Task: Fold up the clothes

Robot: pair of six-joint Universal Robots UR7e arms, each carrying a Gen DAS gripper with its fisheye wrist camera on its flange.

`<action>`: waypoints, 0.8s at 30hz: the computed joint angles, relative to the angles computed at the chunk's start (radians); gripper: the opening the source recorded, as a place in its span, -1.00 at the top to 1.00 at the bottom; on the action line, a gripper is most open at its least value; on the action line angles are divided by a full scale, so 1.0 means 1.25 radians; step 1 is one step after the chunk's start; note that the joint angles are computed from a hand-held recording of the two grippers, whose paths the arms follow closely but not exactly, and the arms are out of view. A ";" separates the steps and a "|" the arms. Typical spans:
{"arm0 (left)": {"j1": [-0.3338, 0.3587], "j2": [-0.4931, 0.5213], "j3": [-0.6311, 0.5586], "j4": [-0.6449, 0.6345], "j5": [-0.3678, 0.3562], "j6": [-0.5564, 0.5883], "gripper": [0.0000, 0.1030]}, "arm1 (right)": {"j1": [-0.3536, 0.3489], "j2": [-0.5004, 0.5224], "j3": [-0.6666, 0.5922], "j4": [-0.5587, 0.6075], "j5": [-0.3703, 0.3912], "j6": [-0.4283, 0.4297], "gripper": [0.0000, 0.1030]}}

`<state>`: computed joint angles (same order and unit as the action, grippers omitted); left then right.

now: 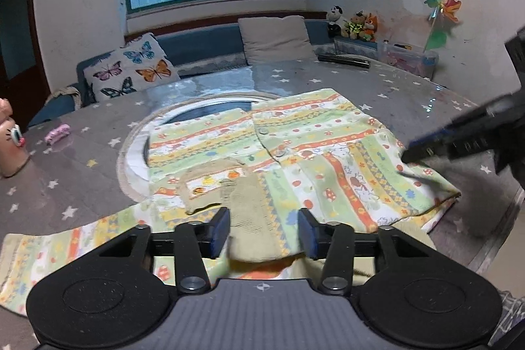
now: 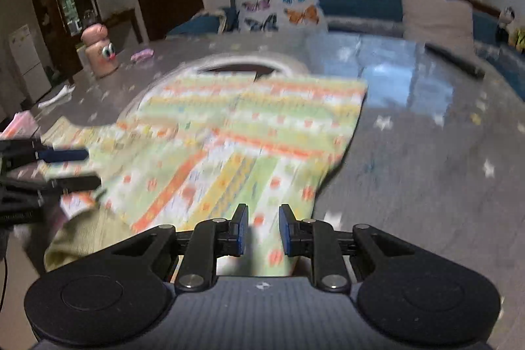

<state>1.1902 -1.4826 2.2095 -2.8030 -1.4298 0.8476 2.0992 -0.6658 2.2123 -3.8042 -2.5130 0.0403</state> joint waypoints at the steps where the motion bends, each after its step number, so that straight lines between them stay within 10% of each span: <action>1: 0.000 0.005 -0.002 0.003 -0.002 -0.005 0.18 | -0.002 0.002 -0.010 -0.018 -0.001 -0.023 0.62; 24: 0.025 0.006 -0.026 -0.009 0.066 -0.060 0.36 | -0.024 0.112 -0.181 0.049 0.090 -0.213 0.50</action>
<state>1.2209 -1.4746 2.1772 -2.8141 -1.3474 0.7722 2.0692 -0.5253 1.9863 -3.7426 -2.4002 -0.2256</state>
